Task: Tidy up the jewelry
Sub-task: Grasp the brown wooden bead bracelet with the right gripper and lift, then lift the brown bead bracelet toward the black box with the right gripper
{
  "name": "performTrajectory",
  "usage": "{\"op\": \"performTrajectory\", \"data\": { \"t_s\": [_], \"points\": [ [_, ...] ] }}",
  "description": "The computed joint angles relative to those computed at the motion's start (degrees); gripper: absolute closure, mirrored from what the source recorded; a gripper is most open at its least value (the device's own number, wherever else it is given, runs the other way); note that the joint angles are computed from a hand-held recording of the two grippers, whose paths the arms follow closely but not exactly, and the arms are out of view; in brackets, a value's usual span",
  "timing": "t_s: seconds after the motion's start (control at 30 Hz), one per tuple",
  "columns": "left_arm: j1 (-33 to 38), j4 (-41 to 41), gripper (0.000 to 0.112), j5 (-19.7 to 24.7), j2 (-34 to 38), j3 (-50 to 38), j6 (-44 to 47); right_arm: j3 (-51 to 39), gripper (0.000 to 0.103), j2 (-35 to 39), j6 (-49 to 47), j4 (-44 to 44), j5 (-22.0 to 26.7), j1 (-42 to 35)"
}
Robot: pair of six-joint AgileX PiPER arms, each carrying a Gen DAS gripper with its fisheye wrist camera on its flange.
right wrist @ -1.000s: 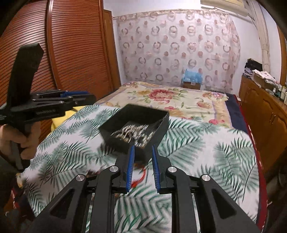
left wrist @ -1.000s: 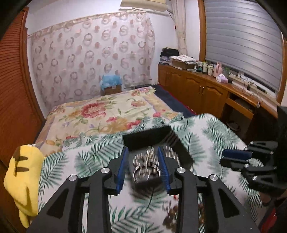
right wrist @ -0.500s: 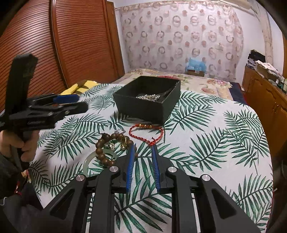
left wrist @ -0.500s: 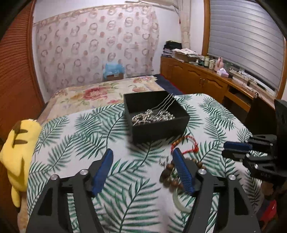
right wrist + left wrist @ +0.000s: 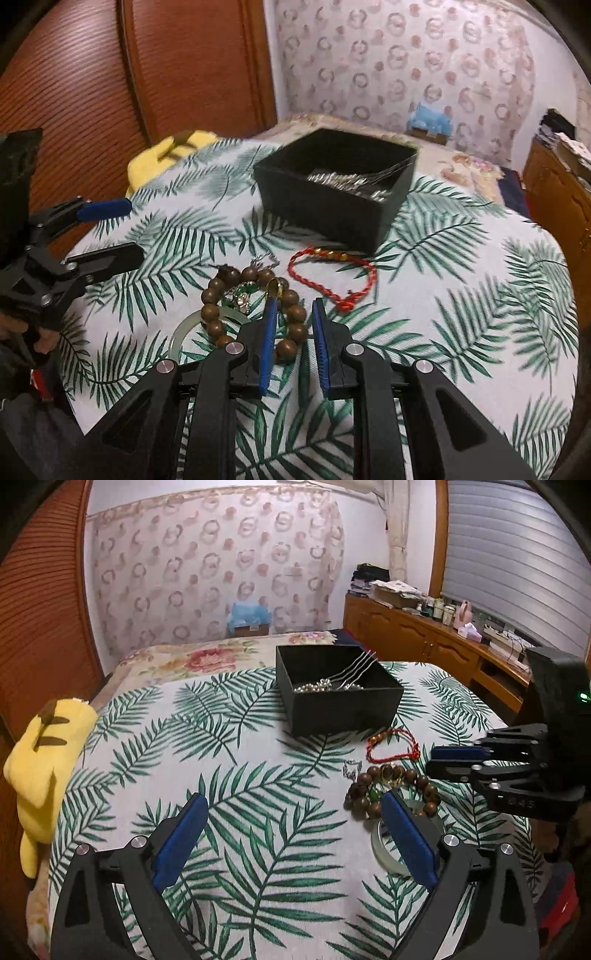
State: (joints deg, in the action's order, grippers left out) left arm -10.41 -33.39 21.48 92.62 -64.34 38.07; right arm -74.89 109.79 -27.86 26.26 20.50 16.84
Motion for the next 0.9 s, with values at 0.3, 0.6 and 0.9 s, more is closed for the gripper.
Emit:
{"op": "performTrajectory", "data": {
  "t_s": [0.3, 0.6, 0.9],
  "points": [
    [-0.2, -2.1, 0.021, 0.2, -0.2, 1.8, 2.4, -5.9, 0.082, 5.0, 5.1, -5.6, 5.1, -0.3],
    [-0.7, -3.4, 0.021, 0.5, -1.1, 2.9, 3.8, -3.3, 0.088, 1.5, -1.7, -0.2, 1.7, 0.5],
    [-1.3, -4.4, 0.021, 1.4, -0.9, 2.8, 4.1, 0.2, 0.088, -5.3, -10.1, 8.7, -1.2, -0.5]
  ]
}}
